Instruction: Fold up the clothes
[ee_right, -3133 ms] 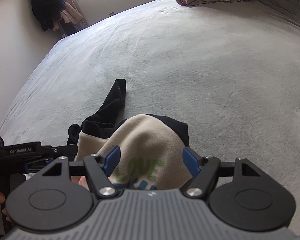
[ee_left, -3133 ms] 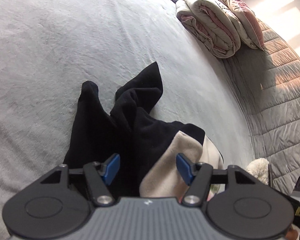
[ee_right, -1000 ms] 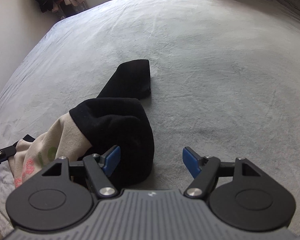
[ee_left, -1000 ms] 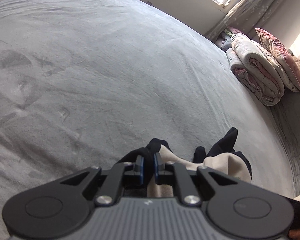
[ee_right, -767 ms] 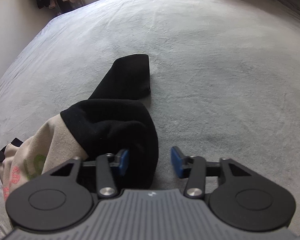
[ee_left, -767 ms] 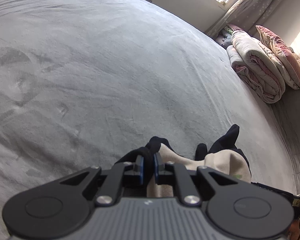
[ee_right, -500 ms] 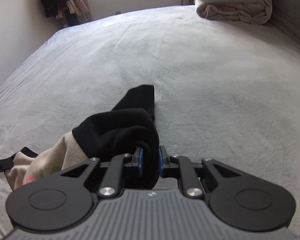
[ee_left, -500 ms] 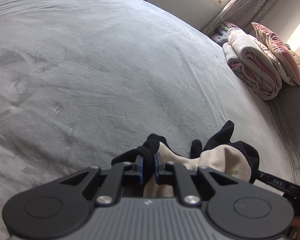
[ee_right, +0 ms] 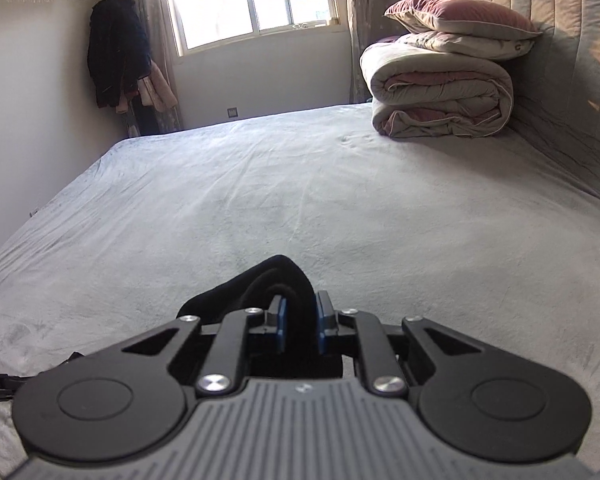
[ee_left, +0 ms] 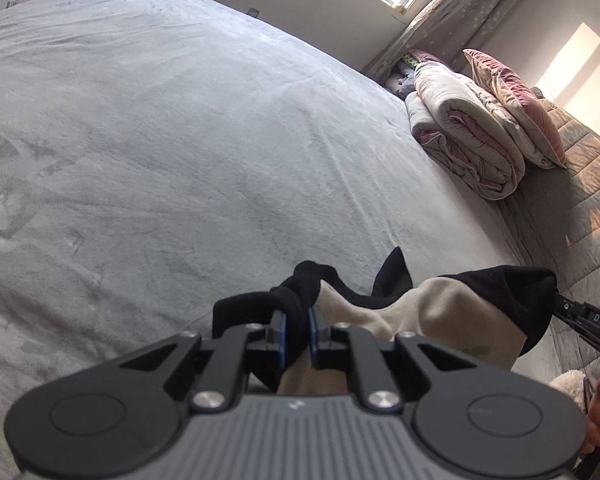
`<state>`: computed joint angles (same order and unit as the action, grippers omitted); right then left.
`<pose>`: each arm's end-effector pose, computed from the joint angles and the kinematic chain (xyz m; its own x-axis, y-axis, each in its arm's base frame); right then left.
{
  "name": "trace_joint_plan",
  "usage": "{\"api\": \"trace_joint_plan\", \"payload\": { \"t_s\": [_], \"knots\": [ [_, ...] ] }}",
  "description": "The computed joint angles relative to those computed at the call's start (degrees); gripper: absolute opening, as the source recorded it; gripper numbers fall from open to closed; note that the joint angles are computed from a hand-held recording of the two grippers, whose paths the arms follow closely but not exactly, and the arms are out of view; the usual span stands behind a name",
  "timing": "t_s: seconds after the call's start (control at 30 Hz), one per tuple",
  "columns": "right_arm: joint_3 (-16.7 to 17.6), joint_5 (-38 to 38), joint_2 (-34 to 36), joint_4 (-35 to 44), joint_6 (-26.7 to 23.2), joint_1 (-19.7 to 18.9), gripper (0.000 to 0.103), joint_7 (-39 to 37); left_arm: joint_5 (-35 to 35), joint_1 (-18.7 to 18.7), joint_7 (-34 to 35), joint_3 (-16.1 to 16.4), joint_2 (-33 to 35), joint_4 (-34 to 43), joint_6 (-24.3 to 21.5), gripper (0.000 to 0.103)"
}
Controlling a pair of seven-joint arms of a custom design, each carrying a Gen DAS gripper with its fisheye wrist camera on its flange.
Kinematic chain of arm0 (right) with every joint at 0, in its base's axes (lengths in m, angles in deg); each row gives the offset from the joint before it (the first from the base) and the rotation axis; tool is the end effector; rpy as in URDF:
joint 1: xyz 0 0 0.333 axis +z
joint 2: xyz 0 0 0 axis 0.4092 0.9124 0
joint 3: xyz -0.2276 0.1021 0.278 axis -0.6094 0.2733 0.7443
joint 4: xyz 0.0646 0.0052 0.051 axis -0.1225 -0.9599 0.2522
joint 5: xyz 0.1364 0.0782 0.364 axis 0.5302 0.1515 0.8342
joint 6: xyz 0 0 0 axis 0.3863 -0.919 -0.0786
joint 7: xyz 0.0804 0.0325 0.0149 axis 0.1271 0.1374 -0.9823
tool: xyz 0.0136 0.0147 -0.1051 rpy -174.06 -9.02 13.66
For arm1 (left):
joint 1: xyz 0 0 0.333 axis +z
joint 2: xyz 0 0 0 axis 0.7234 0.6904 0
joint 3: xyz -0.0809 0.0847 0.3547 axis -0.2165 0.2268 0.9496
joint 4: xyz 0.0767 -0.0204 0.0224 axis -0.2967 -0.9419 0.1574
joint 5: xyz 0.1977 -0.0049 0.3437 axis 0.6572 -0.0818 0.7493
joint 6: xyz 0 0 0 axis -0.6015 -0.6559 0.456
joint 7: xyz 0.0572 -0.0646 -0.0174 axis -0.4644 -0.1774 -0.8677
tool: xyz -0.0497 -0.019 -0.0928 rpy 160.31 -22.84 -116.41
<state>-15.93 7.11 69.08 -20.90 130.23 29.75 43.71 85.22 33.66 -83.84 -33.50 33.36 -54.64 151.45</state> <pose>0.7503 0.0876 0.5091 0.2161 -0.9639 -0.1557 -0.5618 0.0077 -0.8272 0.6172 -0.2348 0.4720 0.3107 -0.8246 0.4727 -0.5856 -0.5578 -0.5882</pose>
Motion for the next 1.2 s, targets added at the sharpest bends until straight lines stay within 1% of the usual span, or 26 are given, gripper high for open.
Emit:
{"api": "trace_joint_plan", "payload": {
  "t_s": [0.07, 0.2, 0.3, 0.37, 0.43, 0.57, 0.73, 0.83, 0.9, 0.93, 0.97, 1.0, 1.03, 1.07, 1.1, 1.17, 1.2],
  "knots": [
    [0.86, 0.89, -0.44, -0.17, 0.60, -0.84, 0.015, -0.82, 2.45, -1.04, -2.14, 0.91, -0.75, 0.49, -0.18, 0.011],
    [2.53, 3.06, -1.31, -0.30, 1.37, -2.39, 0.015, -2.98, 7.12, -1.62, -5.63, 1.16, -2.21, 1.81, -1.12, 0.011],
    [3.66, 4.96, -1.89, -0.35, 2.01, -3.36, 0.015, -5.14, 10.47, -1.37, -7.86, 0.53, -3.35, 2.71, -1.59, 0.011],
    [3.85, 5.98, -2.21, -0.45, 2.17, -3.67, 0.015, -6.11, 10.43, -0.68, -6.63, -0.60, -3.64, 3.19, -1.43, 0.011],
    [3.40, 6.64, -2.47, -0.72, 1.94, -3.73, 0.015, -6.32, 8.64, -0.14, -3.83, -1.84, -3.47, 3.62, -1.39, 0.011],
    [1.11, 6.13, -2.80, -1.77, 0.96, -2.99, 0.015, -4.61, 1.87, 0.25, 4.38, -4.13, -1.53, 4.47, -1.53, 0.011],
    [-2.55, 2.75, -2.70, -3.95, 0.23, -1.62, 0.015, -0.88, -8.44, 0.70, 15.18, -6.63, 2.03, 5.30, -0.72, 0.011],
    [-5.16, -0.12, -2.09, -4.72, -0.41, -0.79, 0.015, 2.72, -13.67, 0.93, 20.77, -7.85, 4.20, 5.91, 0.05, 0.011],
    [-7.27, -2.51, -1.42, -5.08, -1.11, -0.14, 0.015, 5.91, -16.33, 0.66, 23.72, -8.10, 5.04, 6.20, -0.59, 0.016],
    [-7.78, -3.32, -1.03, -5.02, -1.62, -0.27, 0.015, 7.16, -17.46, 0.52, 24.96, -8.17, 5.40, 6.32, -0.94, 0.020],
    [-8.25, -4.10, -0.61, -4.93, -2.15, -0.44, 0.015, 8.38, -17.99, -0.05, 25.33, -7.63, 5.53, 6.33, -1.28, 0.027],
    [-8.65, -4.79, -0.20, -4.81, -2.66, -0.63, 0.015, 9.59, -18.08, -0.76, 24.89, -6.64, 5.47, 6.16, -1.35, 0.031],
    [-9.25, -5.57, 0.27, -4.64, -3.22, -0.64, 0.015, 11.08, -18.11, -1.26, 24.25, -5.75, 5.41, 5.90, -1.18, 0.038],
    [-9.83, -6.34, 0.76, -4.45, -3.80, -0.68, 0.015, 12.57, -18.04, -1.68, 23.56, -4.97, 5.35, 5.64, -1.03, 0.042],
    [-10.38, -7.11, 1.27, -4.22, -4.40, -0.74, 0.015, 14.04, -17.90, -2.01, 22.81, -4.27, 5.31, 5.40, -0.91, 0.044],
    [-11.24, -8.61, 2.17, -3.87, -5.42, -0.88, 0.015, 16.72, -18.02, -2.14, 21.60, -3.48, 5.28, 5.00, -1.13, 0.053],
    [-11.48, -9.25, 2.58, -3.72, -5.89, -1.07, 0.014, 17.77, -18.15, -2.06, 21.02, -3.18, 5.33, 4.80, -1.41, 0.055]
  ]
}}
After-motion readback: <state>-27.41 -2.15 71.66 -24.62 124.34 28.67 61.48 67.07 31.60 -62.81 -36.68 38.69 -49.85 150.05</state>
